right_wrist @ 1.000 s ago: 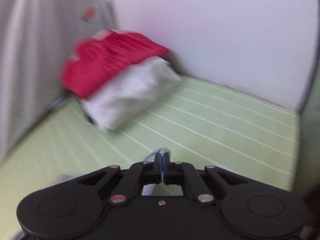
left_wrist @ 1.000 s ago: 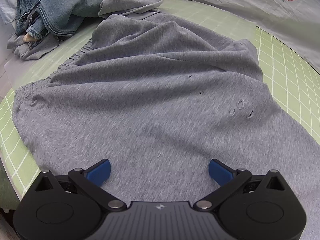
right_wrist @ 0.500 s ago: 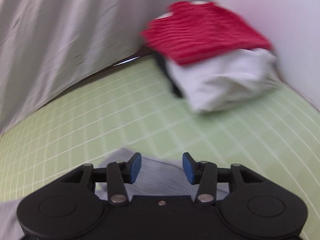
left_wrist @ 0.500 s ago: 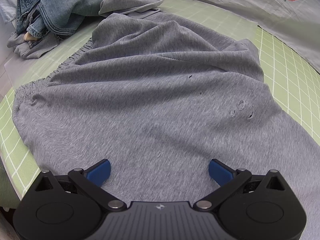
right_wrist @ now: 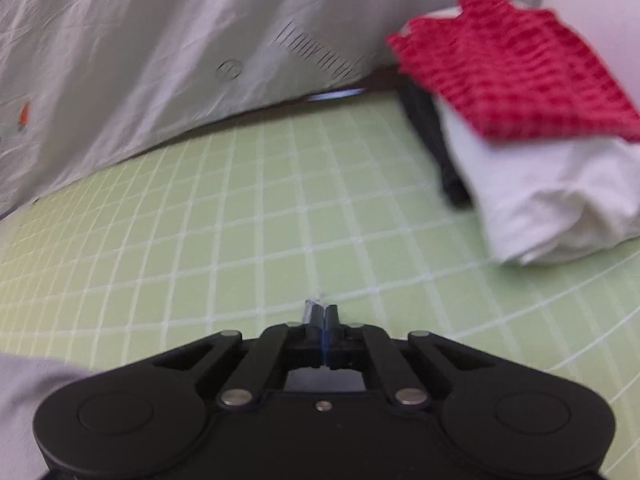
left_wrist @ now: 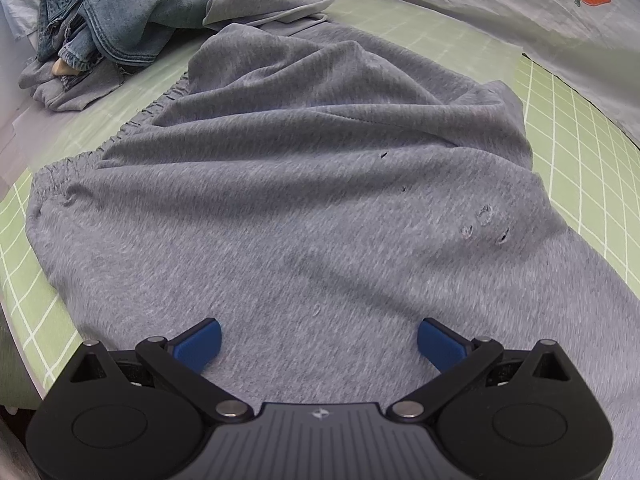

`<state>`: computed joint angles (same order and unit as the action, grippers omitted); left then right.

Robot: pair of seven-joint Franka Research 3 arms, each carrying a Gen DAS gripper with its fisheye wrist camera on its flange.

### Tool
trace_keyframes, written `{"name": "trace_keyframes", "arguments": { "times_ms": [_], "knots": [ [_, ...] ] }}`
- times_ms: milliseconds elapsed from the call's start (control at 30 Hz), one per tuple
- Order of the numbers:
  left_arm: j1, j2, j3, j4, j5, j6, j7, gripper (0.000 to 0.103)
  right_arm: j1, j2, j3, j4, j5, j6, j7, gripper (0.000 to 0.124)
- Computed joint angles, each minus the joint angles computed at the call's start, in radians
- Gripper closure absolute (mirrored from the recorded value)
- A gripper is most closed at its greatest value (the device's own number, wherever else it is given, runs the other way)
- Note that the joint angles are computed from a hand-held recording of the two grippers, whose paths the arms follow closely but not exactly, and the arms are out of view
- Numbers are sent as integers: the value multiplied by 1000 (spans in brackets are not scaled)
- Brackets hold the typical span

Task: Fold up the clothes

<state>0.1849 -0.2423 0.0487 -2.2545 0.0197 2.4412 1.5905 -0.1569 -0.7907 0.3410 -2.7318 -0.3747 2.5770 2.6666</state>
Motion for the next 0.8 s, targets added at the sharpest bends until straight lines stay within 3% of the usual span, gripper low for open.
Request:
{"name": "trace_keyframes", "arguments": {
  "times_ms": [167,267,333,367,400,500,600,667,733,767,800],
  "knots": [
    [0,0,-2,3,2,-6,-5,0,-156,-70,51,-4,-73,-26,154,124],
    [0,-1,-2,1,3,-5,-6,0,-125,-80,-24,-17,-69,1,104,123],
    [0,-1,-2,0,4,-3,-8,0,-86,-74,-74,-20,-37,20,41,112],
    [0,0,-2,1,4,-3,-9,0,-51,-61,-94,-16,-11,26,-4,96],
    [0,0,-2,1,4,-2,-9,0,-22,-42,-101,-9,9,32,-46,82],
    [1,-1,-1,-1,5,1,-10,0,37,16,-81,23,56,-4,-133,79],
    [1,-3,-1,-3,5,3,-10,0,57,60,-54,34,95,-7,-109,73],
    [0,-2,-1,-1,5,-1,-8,0,59,77,-42,40,102,-9,-89,73],
    [0,0,-1,2,4,-5,-8,0,48,86,-26,55,80,-30,-78,96],
    [0,0,-1,3,4,-6,-6,0,40,91,-25,64,66,-44,-76,120],
    [0,0,-1,3,3,-5,-6,0,28,82,-22,61,51,-43,-56,124]
  ]
}}
